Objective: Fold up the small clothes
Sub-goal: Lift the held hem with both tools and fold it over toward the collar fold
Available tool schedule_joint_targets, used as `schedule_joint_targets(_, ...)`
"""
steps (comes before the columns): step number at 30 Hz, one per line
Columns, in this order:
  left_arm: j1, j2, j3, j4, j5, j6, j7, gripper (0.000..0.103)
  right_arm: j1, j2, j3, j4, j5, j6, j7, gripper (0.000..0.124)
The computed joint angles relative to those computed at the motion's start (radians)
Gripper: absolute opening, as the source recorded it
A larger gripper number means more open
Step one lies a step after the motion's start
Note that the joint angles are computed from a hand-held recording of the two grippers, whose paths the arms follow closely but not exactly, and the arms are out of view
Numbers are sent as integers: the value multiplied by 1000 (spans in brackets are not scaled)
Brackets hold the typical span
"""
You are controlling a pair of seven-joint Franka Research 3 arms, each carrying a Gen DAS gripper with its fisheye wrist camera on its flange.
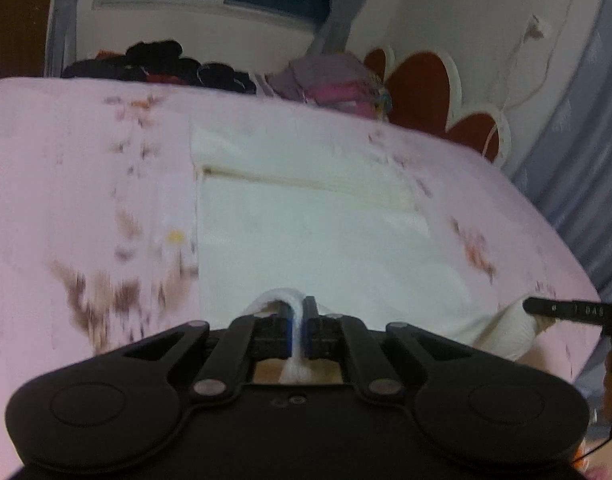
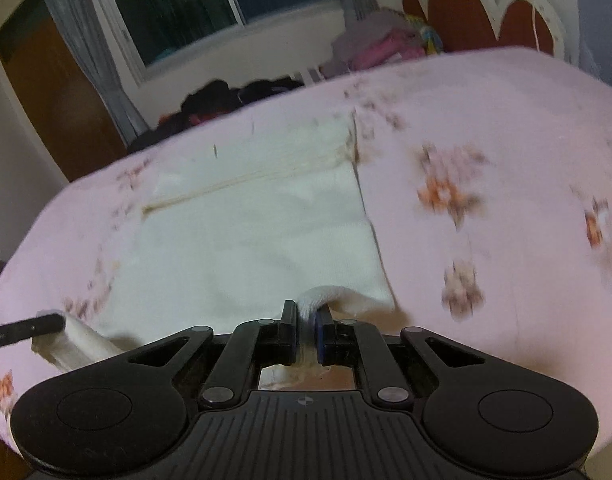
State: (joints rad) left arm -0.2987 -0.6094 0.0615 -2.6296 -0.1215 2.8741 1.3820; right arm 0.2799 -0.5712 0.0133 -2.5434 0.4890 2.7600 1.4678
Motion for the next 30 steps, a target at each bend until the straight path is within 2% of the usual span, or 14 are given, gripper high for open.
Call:
schedule_joint_targets(6,12,182,13,143,-20,88,-5,4,53,205,-65,184,89,68,-98,8)
schedule_joint_targets(9,-1,296,37,243,-74,120,2,4,70,322,-93,299,186,76,-180,8)
schedule_joint_targets(13,33,435,22,377,-129,122,36,4,46,499,-89,483,291,69,-271,8)
schedule_joint_targets(15,77,507,-7,444,-113,119,10,4,20,586,-73,576,324,54,-288,8)
schedule_joint_targets(22,183,709,-69,658,-21,68,-114,4,-74,859,-11,885,270,-33,-213,8)
schedule_joint_targets(25,206,780,-75,738,52,31,-198,4,-107,970,12,1014,230,-80,-144,8)
schedule_joint_targets(30,230,905,-87,898,167,-74,-310,4,-145,1142,35,1235,131,-183,-2,8)
